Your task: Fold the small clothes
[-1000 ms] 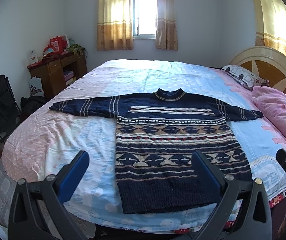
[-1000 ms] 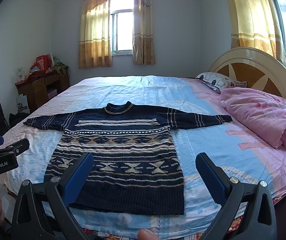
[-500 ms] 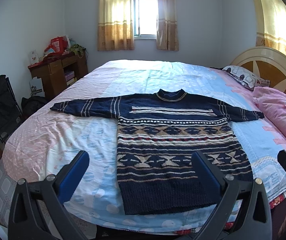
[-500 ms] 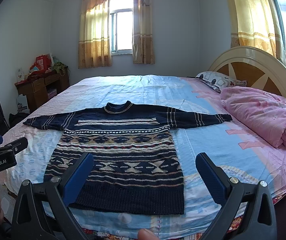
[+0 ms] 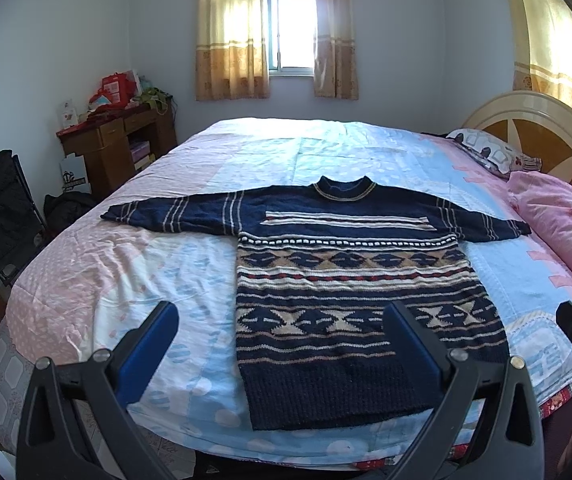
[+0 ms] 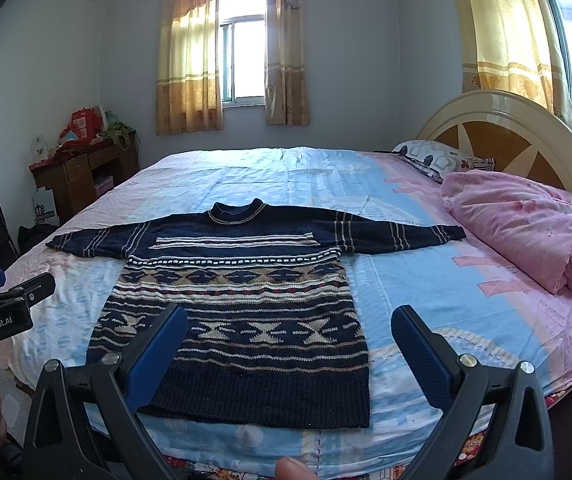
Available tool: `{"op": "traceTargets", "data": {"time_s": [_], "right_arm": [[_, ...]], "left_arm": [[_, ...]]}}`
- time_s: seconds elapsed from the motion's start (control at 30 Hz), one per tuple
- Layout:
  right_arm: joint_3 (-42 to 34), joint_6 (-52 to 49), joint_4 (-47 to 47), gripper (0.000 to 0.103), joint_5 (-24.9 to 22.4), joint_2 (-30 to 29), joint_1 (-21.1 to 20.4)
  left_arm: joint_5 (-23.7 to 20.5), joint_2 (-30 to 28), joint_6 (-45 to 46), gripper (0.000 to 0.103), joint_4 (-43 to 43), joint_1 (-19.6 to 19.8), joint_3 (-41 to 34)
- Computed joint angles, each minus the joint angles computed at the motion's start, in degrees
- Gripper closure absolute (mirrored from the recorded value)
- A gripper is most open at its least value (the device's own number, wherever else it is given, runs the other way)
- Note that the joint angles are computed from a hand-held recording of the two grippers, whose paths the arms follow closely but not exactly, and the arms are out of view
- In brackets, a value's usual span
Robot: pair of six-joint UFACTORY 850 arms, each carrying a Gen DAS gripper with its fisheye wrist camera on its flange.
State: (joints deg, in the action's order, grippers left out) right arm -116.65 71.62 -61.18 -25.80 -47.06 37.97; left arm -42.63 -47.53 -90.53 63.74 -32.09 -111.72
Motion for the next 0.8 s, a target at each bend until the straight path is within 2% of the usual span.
{"op": "traceTargets", "data": {"time_s": [0.4, 0.6, 0.8], "right_arm": [[-0.68, -1.89, 2.24, 0.001, 0.25, -0.66, -0.32], [-2.05, -3.85, 4.55, 0.001, -0.22, -1.95, -0.52], [-6.42, -11.51, 12.87, 0.001, -1.19, -5.75, -1.56]], "left_arm": [[0.25, -0.16, 1.12, 0.000, -0.77, 0.19, 0.05], [-0.62, -2.44, 4.65, 0.000, -3.48, 0.21, -3.01], [-3.01, -7.05, 10.15, 0.000, -4.41, 0.32, -9.30]]}}
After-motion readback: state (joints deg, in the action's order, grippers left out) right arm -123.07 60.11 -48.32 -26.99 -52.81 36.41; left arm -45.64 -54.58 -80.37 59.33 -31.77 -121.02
